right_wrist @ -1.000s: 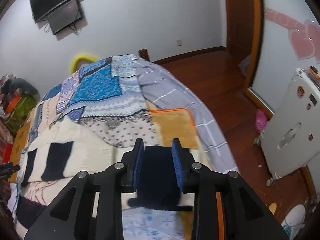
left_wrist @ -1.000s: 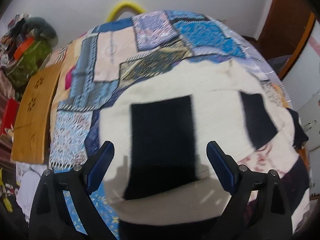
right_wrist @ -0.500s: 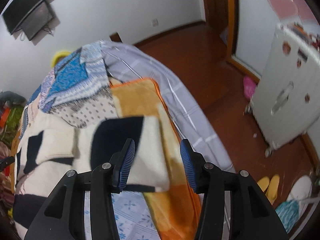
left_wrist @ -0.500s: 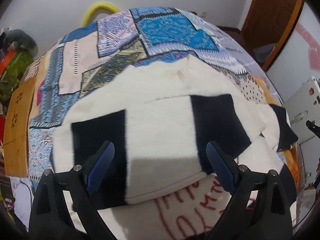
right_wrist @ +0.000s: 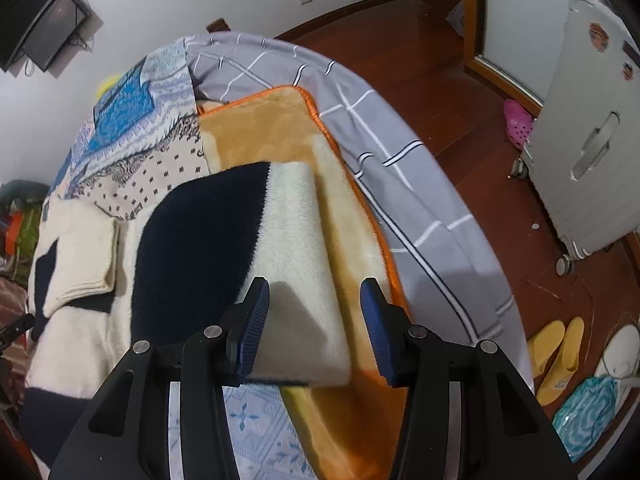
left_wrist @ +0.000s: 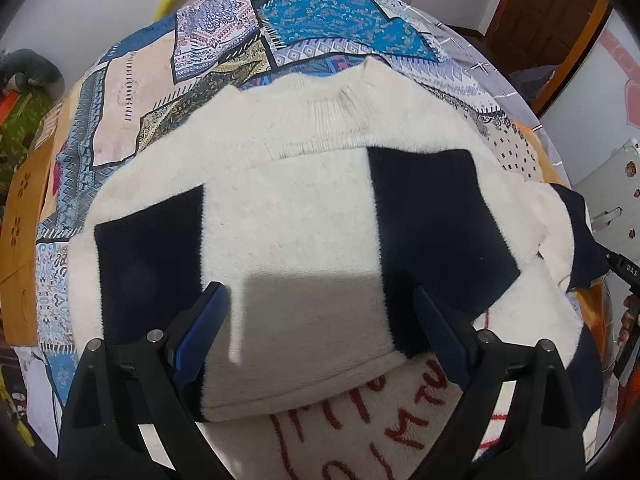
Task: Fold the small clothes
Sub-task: 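Grasp the white sleeve cuff with the right tool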
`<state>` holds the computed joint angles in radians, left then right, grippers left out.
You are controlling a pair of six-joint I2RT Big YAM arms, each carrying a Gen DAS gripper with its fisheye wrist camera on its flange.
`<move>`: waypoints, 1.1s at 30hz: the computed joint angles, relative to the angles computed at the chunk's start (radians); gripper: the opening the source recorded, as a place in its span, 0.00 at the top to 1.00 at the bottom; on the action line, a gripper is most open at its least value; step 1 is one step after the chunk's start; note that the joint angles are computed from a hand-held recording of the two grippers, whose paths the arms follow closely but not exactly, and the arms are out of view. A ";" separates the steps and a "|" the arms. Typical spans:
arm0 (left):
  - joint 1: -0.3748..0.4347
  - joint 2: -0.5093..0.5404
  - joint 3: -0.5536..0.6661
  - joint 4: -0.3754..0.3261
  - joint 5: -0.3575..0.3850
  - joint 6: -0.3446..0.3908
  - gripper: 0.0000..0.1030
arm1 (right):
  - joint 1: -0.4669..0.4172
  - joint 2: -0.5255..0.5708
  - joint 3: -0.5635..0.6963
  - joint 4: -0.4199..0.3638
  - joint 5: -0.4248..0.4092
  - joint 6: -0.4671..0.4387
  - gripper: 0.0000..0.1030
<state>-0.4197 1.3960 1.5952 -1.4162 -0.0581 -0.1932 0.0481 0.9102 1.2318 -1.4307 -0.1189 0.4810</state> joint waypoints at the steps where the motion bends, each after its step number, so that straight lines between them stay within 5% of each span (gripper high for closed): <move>1: -0.002 0.002 -0.001 -0.001 -0.003 0.000 0.09 | 0.002 0.007 -0.001 0.003 0.000 -0.002 0.58; 9: -0.008 0.007 -0.003 -0.003 -0.013 0.006 0.09 | 0.007 0.034 -0.017 0.041 -0.009 -0.006 0.58; 14: -0.009 0.008 -0.002 -0.002 -0.015 0.003 0.09 | 0.031 0.033 -0.018 0.046 -0.016 -0.017 0.89; 22: -0.010 -0.013 0.003 0.002 -0.013 -0.003 0.09 | 0.069 0.019 0.037 0.055 0.022 -0.021 0.91; 33: 0.006 -0.078 -0.003 0.025 0.006 -0.008 0.09 | 0.204 0.081 0.296 0.049 0.094 -0.068 0.92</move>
